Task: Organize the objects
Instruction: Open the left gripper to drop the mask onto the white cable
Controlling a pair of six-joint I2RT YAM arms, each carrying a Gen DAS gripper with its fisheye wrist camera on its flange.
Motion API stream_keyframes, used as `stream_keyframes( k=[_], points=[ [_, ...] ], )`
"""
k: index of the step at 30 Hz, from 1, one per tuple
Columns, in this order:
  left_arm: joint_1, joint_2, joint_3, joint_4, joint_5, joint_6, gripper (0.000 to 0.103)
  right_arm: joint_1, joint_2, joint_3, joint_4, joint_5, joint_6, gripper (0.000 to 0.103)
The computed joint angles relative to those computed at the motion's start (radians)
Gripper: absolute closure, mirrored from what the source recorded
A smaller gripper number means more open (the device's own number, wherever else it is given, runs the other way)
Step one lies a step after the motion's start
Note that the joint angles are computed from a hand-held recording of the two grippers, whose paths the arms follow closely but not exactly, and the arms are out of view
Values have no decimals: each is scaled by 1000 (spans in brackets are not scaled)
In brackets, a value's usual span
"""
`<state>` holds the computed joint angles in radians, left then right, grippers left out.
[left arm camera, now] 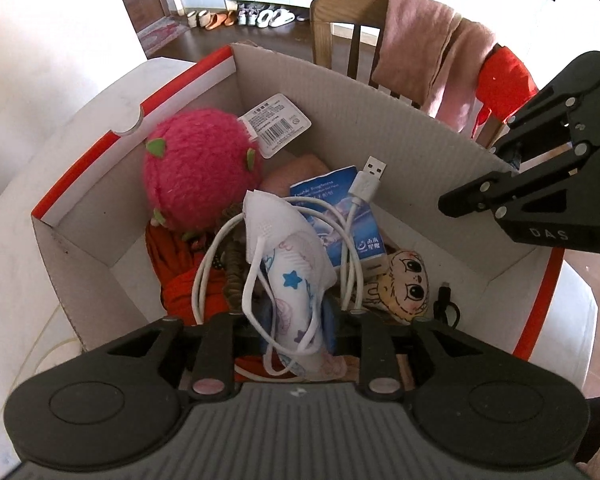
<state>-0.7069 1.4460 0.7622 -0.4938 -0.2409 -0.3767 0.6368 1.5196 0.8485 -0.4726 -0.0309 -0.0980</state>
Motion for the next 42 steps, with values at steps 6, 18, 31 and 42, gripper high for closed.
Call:
stream_keyframes(
  k=[6, 18, 31, 42],
  points=[
    [-8, -50, -34, 10, -2, -21, 45, 1, 0, 0, 0, 0, 0, 99],
    [-37, -212, -90, -19, -16, -104, 27, -3, -2, -7, 4, 1, -9, 99],
    [-226, -451, -97, -178, -238, -361, 27, -26, -59, -23, -15, -35, -63, 97],
    [-536, -481, -58, -407, -530, -832, 20, -117, -313, -85, -80, -163, -111, 91]
  ],
)
